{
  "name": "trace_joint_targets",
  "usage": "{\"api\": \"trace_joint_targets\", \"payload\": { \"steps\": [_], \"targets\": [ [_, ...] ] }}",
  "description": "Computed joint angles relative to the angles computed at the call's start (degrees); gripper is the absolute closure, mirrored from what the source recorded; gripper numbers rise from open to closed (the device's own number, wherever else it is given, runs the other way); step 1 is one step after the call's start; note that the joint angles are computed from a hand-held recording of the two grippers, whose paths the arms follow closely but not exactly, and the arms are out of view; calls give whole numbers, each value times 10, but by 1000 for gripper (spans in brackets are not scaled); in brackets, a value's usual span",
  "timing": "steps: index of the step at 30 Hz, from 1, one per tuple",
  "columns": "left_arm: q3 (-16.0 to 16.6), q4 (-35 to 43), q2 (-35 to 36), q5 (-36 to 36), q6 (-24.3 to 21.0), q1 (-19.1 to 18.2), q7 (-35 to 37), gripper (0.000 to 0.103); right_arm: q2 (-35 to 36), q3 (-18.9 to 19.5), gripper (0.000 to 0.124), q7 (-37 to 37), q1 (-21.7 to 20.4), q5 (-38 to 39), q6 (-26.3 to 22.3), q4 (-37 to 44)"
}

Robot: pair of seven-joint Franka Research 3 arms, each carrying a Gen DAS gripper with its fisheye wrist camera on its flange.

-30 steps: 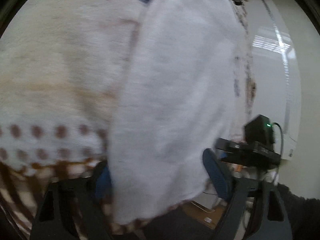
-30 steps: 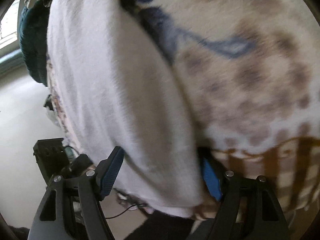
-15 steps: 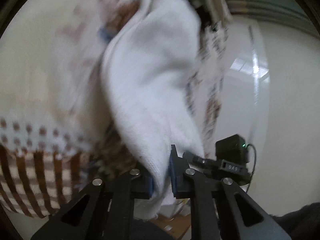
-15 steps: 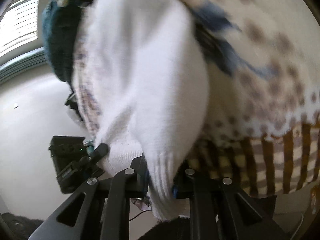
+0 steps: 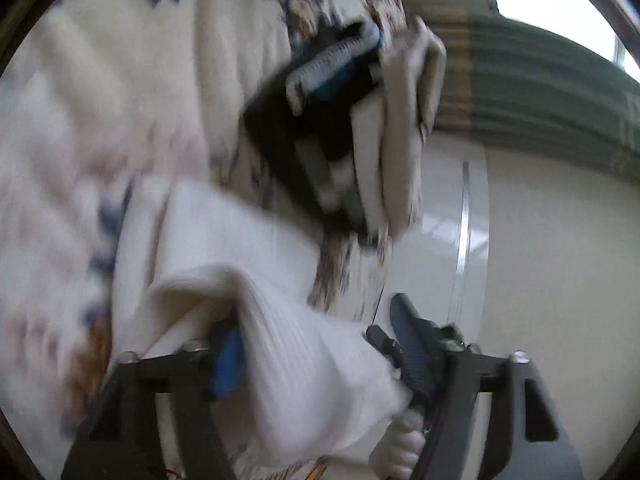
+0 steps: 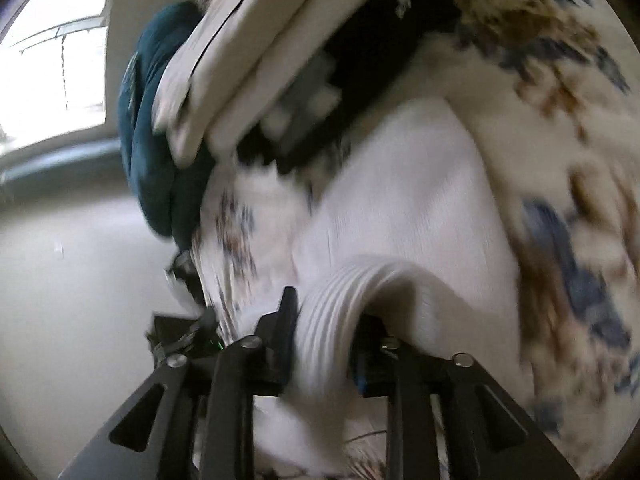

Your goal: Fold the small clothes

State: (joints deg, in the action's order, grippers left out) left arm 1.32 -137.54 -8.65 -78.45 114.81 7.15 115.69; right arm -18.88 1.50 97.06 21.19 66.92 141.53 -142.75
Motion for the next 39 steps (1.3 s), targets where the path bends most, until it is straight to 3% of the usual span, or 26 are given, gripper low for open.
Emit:
{"api": "trace_joint_targets", "payload": {
  "steps": [4, 8, 12, 15, 16, 17, 18, 21, 25, 28, 31, 32, 34, 35, 36, 37, 39],
  "targets": [
    [-2, 29, 24, -29, 38, 6, 13, 33, 47, -12, 79, -35, -12, 27, 20, 43],
    [-24, 27, -8, 99, 103, -6, 10, 32, 39, -10, 62, -40, -34, -36, 12, 49],
    [-37, 12, -10, 241, 141, -32, 3, 32, 19, 2, 61, 8, -56, -174, -23, 27],
    [-48, 5, 2, 299, 168, -59, 5, 35, 36, -1, 62, 15, -56, -214, -56, 23],
    [-47, 0, -1, 299, 170, -66, 16, 46, 43, -2, 66, 5, -53, -210, -61, 23],
    [-52, 0, 3, 304, 189, -77, 25, 90, 51, -1, 91, -2, -52, -216, -63, 27],
    [-57, 0, 5, 328, 204, -81, 7, 98, 53, 4, 119, -4, -51, -227, -57, 28],
    [-43, -24, -15, 287, 244, -90, 24, 98, 44, 13, 119, 0, -51, -245, -5, 22],
    [-13, -42, -30, 280, 244, -79, 20, 98, 46, 13, 120, 38, -62, -281, 28, 25],
    [2, -38, 1, 271, 230, -59, -3, 100, 81, 14, 120, 91, -77, -339, 9, 52],
    [4, -30, 15, 273, 216, -36, -28, 101, 139, 13, 120, 116, -80, -388, -45, 104],
    [5, -27, 14, 272, 203, -30, -29, 100, 146, 11, 117, 120, -81, -388, -59, 112],
    [13, -21, 10, 246, 158, -19, -10, 86, 136, 2, 111, 87, -83, -333, -80, 109],
    [19, -25, 1, 225, 129, -15, 14, 56, 119, -3, 94, 58, -83, -300, -78, 92],
    [23, -30, -5, 206, 106, -11, 34, 24, 93, -6, 68, 46, -84, -287, -84, 72],
    [25, -36, -8, 180, 89, -9, 58, 17, 67, -12, 60, 25, -84, -260, -85, 49],
    [32, -49, -5, 135, 38, -4, 99, 17, 27, -28, 44, -27, -77, -193, -88, 4]
  ]
}}
